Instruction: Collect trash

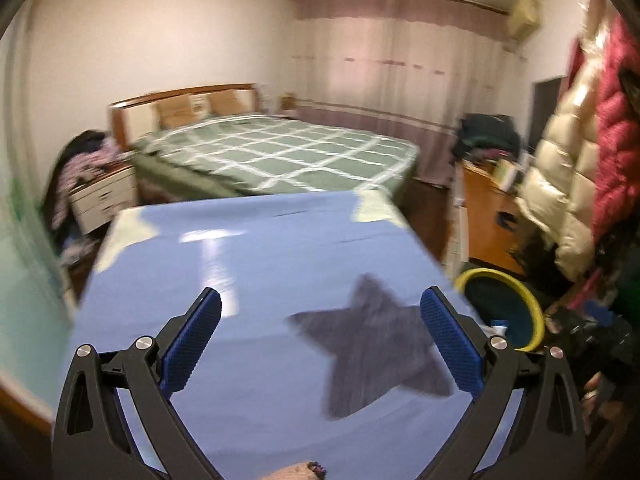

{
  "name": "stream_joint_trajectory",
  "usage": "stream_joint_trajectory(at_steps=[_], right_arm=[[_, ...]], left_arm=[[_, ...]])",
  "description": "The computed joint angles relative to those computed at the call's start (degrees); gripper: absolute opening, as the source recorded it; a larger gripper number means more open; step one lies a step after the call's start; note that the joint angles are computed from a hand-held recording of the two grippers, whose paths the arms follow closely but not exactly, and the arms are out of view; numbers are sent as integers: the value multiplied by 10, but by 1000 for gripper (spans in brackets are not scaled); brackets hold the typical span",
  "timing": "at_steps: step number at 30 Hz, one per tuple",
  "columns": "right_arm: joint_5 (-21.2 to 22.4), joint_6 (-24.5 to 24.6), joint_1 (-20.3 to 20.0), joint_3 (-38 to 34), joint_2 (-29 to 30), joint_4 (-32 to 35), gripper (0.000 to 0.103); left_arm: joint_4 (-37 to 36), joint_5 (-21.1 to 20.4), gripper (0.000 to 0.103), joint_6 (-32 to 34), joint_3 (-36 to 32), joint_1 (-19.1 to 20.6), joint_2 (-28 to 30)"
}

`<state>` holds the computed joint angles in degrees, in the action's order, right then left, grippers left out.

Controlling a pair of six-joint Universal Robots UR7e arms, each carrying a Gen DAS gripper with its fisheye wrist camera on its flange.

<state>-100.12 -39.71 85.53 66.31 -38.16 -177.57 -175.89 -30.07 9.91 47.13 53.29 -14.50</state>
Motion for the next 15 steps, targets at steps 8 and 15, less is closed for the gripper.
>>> stream_joint_trajectory(at_steps=[8, 15], right_arm=[[2, -21, 13, 53, -25, -26, 96], [11, -25, 15, 76, -36, -33, 96]], left_arm=[[-159, 77, 98, 2, 187, -15, -90], [-223, 98, 98, 35, 218, -26, -99]])
